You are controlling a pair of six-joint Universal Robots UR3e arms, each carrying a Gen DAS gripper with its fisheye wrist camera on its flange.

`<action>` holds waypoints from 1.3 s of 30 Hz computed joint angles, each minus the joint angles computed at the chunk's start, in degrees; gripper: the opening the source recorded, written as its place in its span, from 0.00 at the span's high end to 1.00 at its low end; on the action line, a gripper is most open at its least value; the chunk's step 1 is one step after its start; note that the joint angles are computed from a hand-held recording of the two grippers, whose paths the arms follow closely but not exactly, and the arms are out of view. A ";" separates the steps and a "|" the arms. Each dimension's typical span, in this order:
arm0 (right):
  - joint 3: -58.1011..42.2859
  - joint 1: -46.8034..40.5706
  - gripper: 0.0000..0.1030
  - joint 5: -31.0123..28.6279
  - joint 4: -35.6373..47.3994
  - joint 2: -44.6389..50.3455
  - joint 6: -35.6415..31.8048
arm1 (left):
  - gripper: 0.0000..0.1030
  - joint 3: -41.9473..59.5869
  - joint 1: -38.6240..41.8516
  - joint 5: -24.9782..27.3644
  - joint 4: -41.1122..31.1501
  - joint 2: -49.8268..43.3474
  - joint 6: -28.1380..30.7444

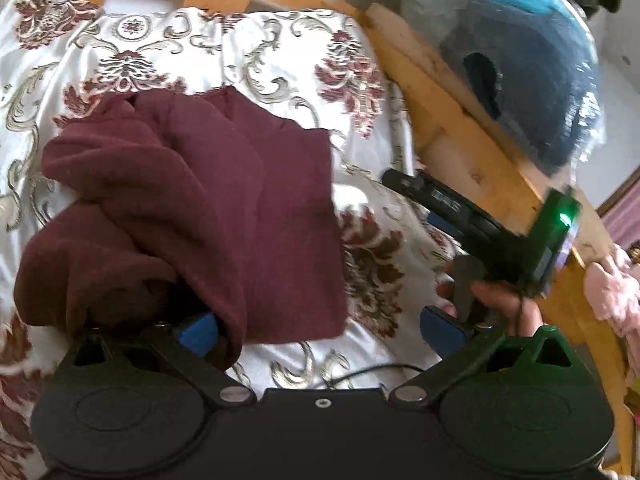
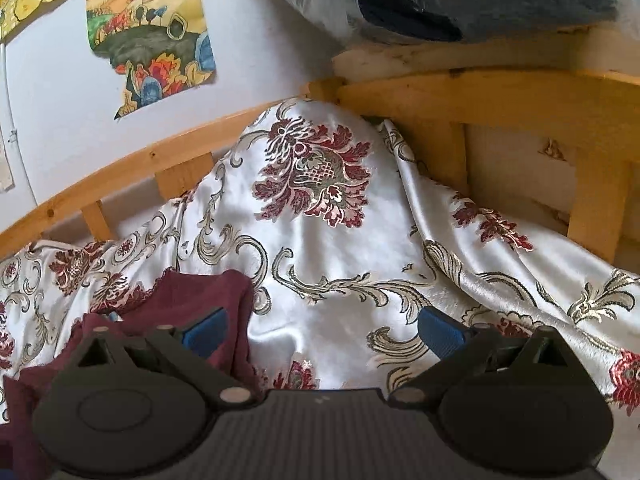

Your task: Fold small clothes

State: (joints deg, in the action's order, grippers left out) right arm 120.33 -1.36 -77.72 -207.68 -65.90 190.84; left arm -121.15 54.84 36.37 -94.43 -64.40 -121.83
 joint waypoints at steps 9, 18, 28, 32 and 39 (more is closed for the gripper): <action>0.28 -1.59 0.00 2.07 3.15 -1.72 1.56 | 0.01 11.81 3.37 -9.79 -21.49 -17.84 -6.09; 0.59 -2.05 0.00 4.09 4.10 -2.73 3.14 | 0.01 22.17 7.00 -6.26 -45.36 -21.81 0.81; 0.11 1.44 0.00 5.06 2.95 -1.44 1.09 | 0.01 30.74 14.09 -0.33 -55.31 -17.97 14.33; 0.22 5.11 0.00 3.28 1.02 -0.45 -1.05 | 0.01 29.79 23.24 2.20 -52.23 -11.27 20.60; -9.05 16.30 0.00 2.20 4.45 2.42 -10.68 | 0.01 14.50 32.95 3.49 -28.41 -0.42 28.48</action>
